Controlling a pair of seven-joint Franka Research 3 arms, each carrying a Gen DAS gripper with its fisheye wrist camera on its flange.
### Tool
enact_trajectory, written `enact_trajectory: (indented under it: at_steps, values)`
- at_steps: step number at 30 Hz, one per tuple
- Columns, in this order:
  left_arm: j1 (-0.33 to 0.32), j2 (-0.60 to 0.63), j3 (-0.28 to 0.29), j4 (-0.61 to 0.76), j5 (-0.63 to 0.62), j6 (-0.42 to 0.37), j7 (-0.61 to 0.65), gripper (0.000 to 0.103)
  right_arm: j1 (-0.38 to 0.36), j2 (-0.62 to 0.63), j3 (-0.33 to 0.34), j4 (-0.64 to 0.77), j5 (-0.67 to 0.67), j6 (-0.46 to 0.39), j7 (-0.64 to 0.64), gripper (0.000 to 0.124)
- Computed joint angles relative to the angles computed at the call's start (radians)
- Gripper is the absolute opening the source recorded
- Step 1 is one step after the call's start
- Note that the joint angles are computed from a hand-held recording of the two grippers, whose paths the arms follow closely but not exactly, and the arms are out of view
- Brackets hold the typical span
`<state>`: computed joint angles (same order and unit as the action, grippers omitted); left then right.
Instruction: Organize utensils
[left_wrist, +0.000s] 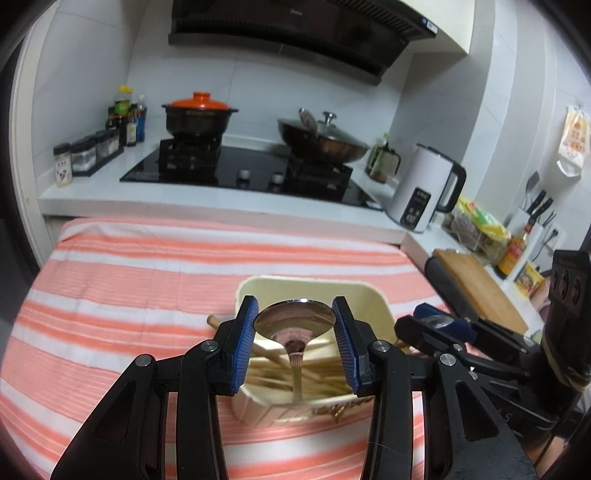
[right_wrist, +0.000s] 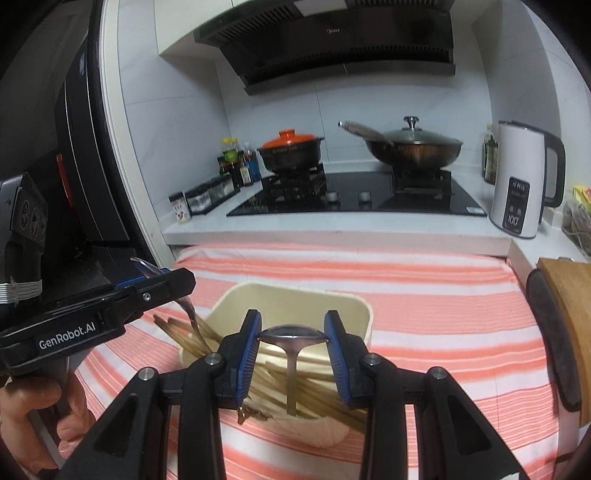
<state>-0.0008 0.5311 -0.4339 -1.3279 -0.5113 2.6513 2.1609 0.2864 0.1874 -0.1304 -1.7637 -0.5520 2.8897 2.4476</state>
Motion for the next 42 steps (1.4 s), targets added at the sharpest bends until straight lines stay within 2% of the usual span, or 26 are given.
enact_trajectory:
  at_steps: [1, 2, 3, 4, 6, 8, 11, 13, 16, 19, 21, 24, 26, 29, 34, 39, 42]
  values:
    - [0.002, -0.003, 0.002, -0.006, 0.001, -0.005, -0.001, 0.043, -0.004, 0.002, 0.007, -0.001, 0.018, -0.005, -0.013, 0.037]
    - [0.006, -0.009, 0.002, -0.013, -0.002, -0.005, -0.001, 0.049, -0.007, 0.004, 0.011, 0.000, 0.031, -0.006, -0.022, 0.037]
    - [0.015, -0.021, -0.001, -0.028, -0.011, -0.002, 0.004, 0.062, -0.007, 0.001, 0.012, -0.003, 0.039, -0.007, -0.028, 0.041]
    - [0.032, -0.043, -0.012, -0.056, -0.034, 0.010, 0.025, 0.069, 0.000, -0.009, 0.004, -0.010, 0.023, -0.001, -0.010, 0.055]
    - [0.068, -0.100, -0.029, -0.123, -0.092, 0.041, 0.077, 0.085, 0.015, -0.039, -0.017, -0.037, -0.052, 0.024, 0.063, 0.063]
    - [0.092, -0.171, -0.027, -0.195, -0.149, 0.064, 0.127, 0.095, 0.019, -0.090, -0.019, -0.065, -0.141, 0.014, 0.141, 0.063]
    - [0.139, -0.298, -0.030, -0.313, -0.289, 0.064, 0.247, 0.102, 0.009, -0.177, 0.006, -0.112, -0.302, -0.016, 0.274, 0.071]
    - [0.158, -0.393, -0.021, -0.405, -0.396, 0.066, 0.332, 0.102, -0.003, -0.247, 0.045, -0.148, -0.395, -0.069, 0.347, 0.078]
    - [0.157, -0.532, 0.013, -0.538, -0.572, 0.055, 0.441, 0.102, -0.022, -0.342, 0.120, -0.205, -0.461, -0.163, 0.420, 0.085]
    - [0.135, -0.660, 0.074, -0.654, -0.679, -0.041, 0.478, 0.102, -0.033, -0.422, 0.184, -0.266, -0.438, -0.223, 0.433, 0.089]
    - [0.110, -0.742, 0.111, -0.731, -0.716, -0.071, 0.500, 0.102, -0.034, -0.476, 0.222, -0.309, -0.399, -0.265, 0.413, 0.092]
    - [0.066, -0.860, 0.126, -0.844, -0.704, 0.004, 0.530, 0.102, -0.050, -0.560, 0.305, -0.376, -0.401, -0.338, 0.429, 0.103]
    - [0.036, -0.921, 0.133, -0.900, -0.707, 0.065, 0.545, 0.102, -0.056, -0.599, 0.348, -0.400, -0.373, -0.391, 0.415, 0.103]
    - [0.011, -0.983, 0.146, -0.953, -0.668, 0.099, 0.497, 0.103, -0.065, -0.644, 0.399, -0.417, -0.313, -0.454, 0.386, 0.103]
    - [-0.001, -1.054, 0.137, -1.026, -0.548, 0.179, 0.395, 0.103, -0.105, -0.711, 0.474, -0.442, -0.268, -0.485, 0.374, 0.103]
    - [-0.054, -1.116, 0.174, -1.098, -0.514, 0.260, 0.355, 0.103, -0.143, -0.754, 0.537, -0.455, -0.238, -0.491, 0.366, 0.103]
    - [-0.059, -1.154, 0.170, -1.146, -0.472, 0.321, 0.295, 0.103, -0.158, -0.771, 0.565, -0.458, -0.221, -0.494, 0.361, 0.103]
